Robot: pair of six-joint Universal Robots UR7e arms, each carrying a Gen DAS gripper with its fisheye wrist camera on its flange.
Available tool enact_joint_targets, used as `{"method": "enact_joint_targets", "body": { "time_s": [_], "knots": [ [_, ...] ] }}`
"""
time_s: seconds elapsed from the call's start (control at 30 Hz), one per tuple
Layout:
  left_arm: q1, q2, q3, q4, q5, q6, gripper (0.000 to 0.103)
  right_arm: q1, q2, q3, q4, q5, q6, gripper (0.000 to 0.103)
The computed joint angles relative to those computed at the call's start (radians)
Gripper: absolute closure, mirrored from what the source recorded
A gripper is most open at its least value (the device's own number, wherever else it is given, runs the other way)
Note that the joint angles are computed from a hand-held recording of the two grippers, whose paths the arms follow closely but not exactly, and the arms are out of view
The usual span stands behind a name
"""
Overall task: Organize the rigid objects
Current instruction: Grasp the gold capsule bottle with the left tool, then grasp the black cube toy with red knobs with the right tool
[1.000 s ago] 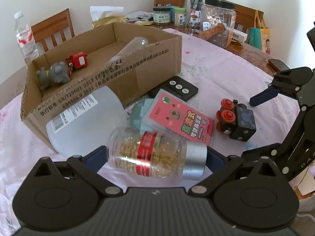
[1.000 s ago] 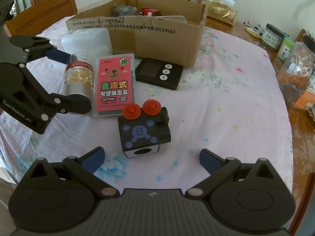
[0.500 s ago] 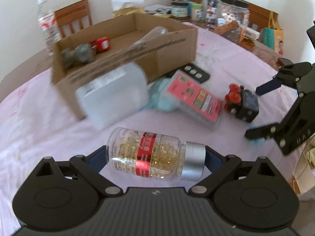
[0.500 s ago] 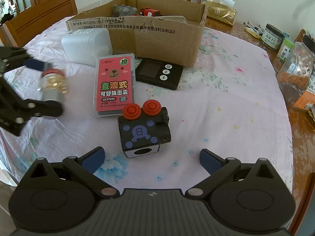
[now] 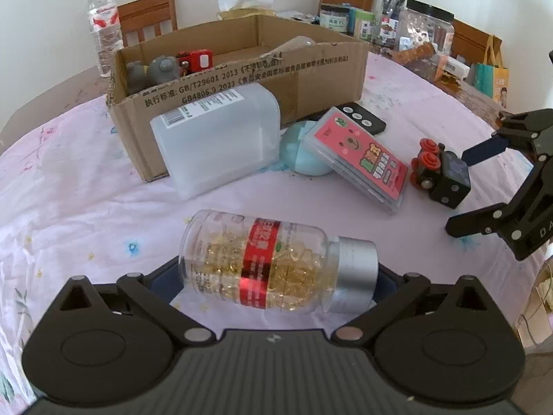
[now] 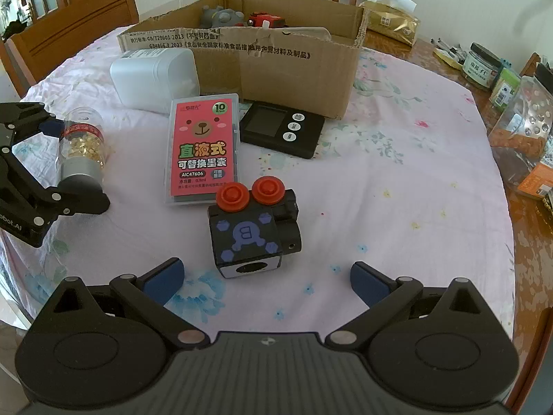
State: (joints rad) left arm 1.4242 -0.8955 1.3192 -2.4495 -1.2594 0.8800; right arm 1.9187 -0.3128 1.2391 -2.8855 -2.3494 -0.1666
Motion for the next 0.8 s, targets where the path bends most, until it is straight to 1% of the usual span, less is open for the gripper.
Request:
{"method": "enact_joint_targets", "body": {
  "time_s": [0.27,0.5,0.6,0.67,0.77,0.8],
  "knots": [
    [-0.004,-0.016,0.025,-0.033,0.004,0.023,0.001,0.000,0.003,-0.012,0.021,0.001,0.005,0.000],
    [-0.007,-0.020,0.029,-0.048,0.000,0.025,0.002,-0.003,0.017,-0.044,0.032,0.027,-0.068,0.001],
    [-0.009,-0.018,0.023,-0.042,-0.002,0.016,0.002,-0.005,0.018,-0.058,0.044,0.048,-0.090,0.010],
    [-0.010,-0.018,0.021,-0.041,-0.004,0.015,0.002,-0.005,0.020,-0.066,0.043,0.049,-0.103,0.017],
    [-0.012,-0.018,0.022,-0.042,-0.003,0.020,0.003,-0.005,0.020,-0.070,0.042,0.054,-0.119,0.025],
    [-0.013,-0.018,0.021,-0.041,-0.002,0.021,0.003,-0.006,0.019,-0.071,0.044,0.058,-0.122,0.026]
  ]
}}
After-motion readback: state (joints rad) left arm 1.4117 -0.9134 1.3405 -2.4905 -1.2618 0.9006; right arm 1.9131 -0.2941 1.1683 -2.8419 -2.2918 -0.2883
